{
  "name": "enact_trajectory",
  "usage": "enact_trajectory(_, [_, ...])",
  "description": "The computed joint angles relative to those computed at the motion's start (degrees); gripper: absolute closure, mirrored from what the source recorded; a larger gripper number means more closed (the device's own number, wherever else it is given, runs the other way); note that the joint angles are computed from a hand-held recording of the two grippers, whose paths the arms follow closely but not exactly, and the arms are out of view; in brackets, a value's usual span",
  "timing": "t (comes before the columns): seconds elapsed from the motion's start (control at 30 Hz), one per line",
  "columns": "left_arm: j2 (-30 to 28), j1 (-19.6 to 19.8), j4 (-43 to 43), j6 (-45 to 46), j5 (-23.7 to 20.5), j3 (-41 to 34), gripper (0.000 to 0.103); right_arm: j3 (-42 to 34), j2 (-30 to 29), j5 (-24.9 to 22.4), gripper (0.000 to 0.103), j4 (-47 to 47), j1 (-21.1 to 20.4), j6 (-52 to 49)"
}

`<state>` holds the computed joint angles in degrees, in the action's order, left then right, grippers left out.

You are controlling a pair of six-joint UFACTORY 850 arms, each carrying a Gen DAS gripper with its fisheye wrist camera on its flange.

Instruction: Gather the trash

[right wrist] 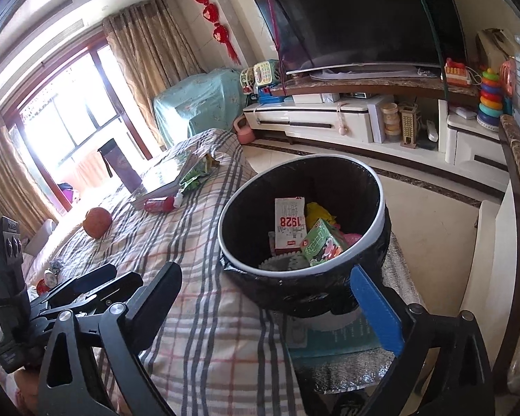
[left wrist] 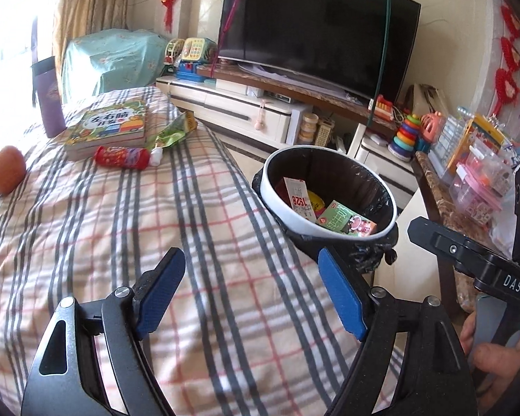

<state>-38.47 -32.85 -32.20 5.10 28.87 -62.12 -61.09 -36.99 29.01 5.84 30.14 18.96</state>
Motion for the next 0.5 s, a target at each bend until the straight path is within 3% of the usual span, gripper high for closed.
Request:
enact_trajectory(0.3, [4.30,-1.93,1.52,-5.53,10.79,8.88,0.015,6.40,3.88,11.27,0.002,15.95,5.44,-12.29])
enact_trajectory(0.33, [4.97,-2.45,0.34,-4.89,12.89,9.97,0.014,7.35,4.73,13.40,0.001,18.39,6.16,-14.14])
enact_trajectory(0.4, [5.84,-3.88,-3.26,-2.90,17.73,11.75,0.001,9.82,6.33,19.83,0.000,22.50,7.83,-16.86])
enact_trajectory(0.5, [5.72,-6.27,-9.46,0.41,25.49,13.31,0.000,11.53,6.72,26.55,0.000,27.51,9.76,-20.07])
